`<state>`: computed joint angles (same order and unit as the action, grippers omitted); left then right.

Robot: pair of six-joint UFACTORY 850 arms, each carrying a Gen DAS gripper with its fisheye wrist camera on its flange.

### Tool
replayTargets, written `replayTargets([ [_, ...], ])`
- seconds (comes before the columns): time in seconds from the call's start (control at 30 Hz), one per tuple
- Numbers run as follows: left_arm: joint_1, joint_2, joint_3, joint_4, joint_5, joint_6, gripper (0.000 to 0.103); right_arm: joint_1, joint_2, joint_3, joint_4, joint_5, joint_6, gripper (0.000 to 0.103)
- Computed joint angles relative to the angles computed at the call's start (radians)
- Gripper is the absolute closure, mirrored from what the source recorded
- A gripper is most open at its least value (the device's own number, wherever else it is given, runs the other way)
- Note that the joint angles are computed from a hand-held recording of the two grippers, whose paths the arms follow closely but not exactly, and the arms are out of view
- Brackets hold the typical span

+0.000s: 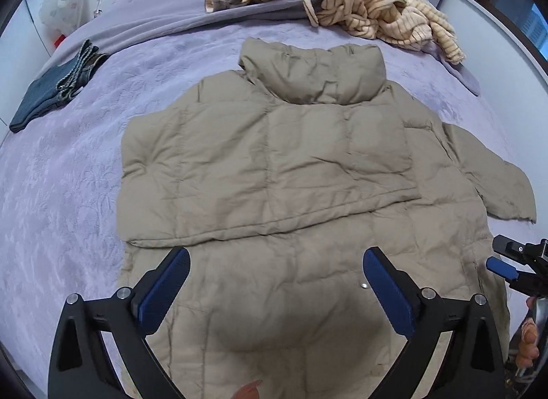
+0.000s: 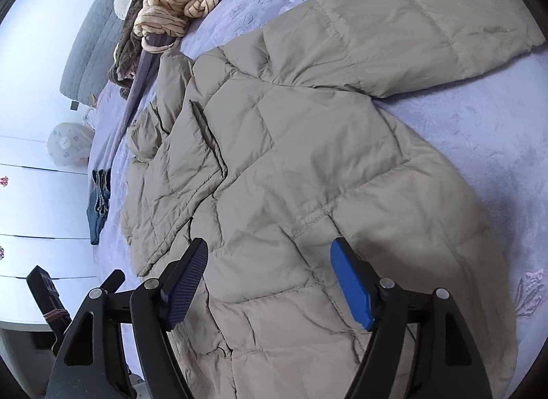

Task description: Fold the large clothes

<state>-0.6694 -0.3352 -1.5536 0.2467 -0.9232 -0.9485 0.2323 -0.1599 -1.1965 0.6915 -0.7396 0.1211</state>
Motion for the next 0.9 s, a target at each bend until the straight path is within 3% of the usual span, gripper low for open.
replayTargets([
  [0.13,-0.04,-0.059,-0.084,0.001,-0.046,-0.033,0.002,-0.06,0.032,0.037,0.046,-0.014,-0.06,0.017],
  [0.5,-0.094,-0.207,-0.281,-0.023,-0.153,-0.046,0.001,-0.263,0.023,0.065,0.082,-0.06,-0.163,0.014],
  [0.9,-0.094,-0.376,-0.52,-0.062,-0.258,0.028,0.001,-0.445,-0.067,0.071,0.191,0.085,-0.094,0.014],
])
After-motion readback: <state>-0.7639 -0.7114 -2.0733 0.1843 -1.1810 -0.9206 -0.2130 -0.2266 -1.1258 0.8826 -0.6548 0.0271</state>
